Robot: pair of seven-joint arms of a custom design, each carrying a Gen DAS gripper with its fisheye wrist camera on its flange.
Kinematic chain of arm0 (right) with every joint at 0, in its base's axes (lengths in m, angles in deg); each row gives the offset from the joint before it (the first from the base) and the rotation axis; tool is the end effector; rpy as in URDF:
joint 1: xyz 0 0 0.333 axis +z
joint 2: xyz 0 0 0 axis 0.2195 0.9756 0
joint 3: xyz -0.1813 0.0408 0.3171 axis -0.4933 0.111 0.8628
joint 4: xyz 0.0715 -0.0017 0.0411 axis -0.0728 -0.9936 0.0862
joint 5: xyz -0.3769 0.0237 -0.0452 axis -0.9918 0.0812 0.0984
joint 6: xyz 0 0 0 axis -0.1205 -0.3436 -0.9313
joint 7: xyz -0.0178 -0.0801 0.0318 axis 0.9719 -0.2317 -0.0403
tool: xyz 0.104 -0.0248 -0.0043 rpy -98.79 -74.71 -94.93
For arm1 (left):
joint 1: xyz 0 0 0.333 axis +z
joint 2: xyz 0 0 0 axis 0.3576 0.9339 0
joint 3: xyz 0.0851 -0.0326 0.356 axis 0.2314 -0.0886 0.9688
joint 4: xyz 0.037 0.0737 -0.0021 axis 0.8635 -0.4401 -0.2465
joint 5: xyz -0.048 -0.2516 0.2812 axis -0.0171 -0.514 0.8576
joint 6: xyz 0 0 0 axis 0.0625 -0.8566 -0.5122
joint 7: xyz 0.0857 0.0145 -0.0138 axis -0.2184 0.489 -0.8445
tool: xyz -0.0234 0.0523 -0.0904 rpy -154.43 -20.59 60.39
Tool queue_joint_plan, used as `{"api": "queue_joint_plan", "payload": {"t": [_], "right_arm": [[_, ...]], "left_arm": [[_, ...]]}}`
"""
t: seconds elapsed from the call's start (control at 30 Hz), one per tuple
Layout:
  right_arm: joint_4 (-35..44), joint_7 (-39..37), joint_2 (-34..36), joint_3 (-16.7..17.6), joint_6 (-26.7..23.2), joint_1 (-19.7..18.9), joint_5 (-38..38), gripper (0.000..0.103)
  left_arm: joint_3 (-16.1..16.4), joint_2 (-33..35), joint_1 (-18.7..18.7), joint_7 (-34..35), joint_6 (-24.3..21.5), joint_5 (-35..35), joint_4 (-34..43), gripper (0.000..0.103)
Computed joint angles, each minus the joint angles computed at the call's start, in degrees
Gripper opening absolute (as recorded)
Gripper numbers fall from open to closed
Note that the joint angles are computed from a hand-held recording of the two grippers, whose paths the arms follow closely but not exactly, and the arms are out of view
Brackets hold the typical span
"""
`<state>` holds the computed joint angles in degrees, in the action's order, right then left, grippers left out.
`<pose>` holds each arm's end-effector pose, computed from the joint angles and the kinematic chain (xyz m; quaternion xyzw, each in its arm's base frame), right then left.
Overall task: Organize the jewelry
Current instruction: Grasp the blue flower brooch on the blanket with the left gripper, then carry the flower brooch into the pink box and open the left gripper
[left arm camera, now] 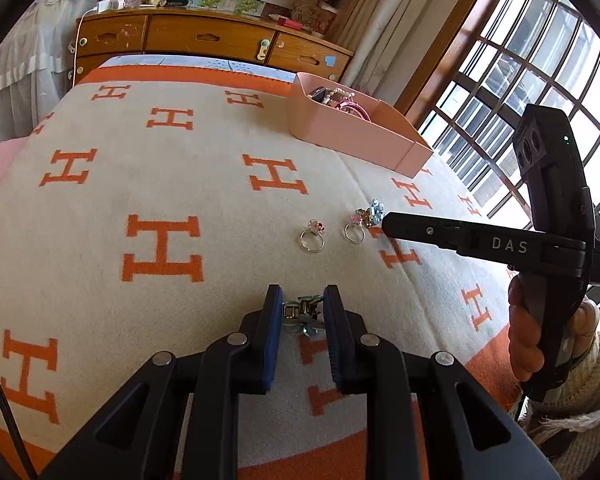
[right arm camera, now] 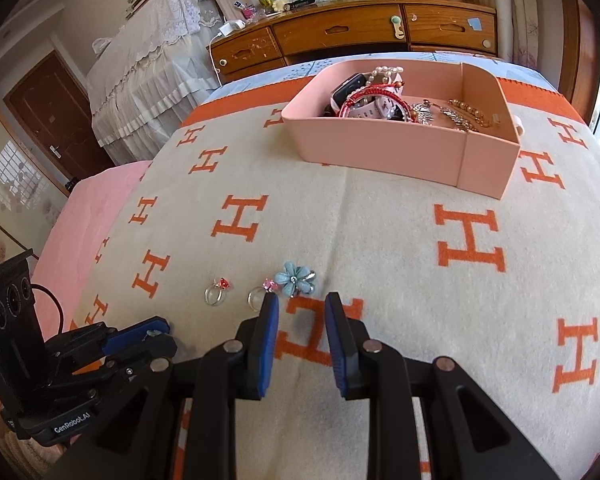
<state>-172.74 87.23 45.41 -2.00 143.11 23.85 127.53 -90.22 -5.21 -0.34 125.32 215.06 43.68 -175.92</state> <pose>0.5869 0.1726 0.3908 -0.8230 0.4699 -0.0017 0.3190 0.4590 -0.2069 0.3647 -0.7034 0.5974 -0.3654 0.1219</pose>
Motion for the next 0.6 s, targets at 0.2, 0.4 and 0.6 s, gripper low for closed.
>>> {"api": "queue_joint_plan", "payload": {"t": [0.2,0.4,0.6], "right_arm": [[0.44,1.10,0.84,0.27,1.99,1.04,-1.74,0.024],[0.77,2.87,1.67,0.82,5.06,1.72,-3.51,0.024],[0.42,4.36,1.22,0.84,5.19,0.79,-4.62,0.020]], "left_arm": [[-0.80,-0.21,1.30,-1.48,0.09,1.78,-0.24,0.019],[-1.77,-0.30,3.51,-5.21,0.59,6.03,-0.68,0.019],[0.64,-0.33,-0.51,-0.48,-0.23,0.50,-0.14,0.019]]}}
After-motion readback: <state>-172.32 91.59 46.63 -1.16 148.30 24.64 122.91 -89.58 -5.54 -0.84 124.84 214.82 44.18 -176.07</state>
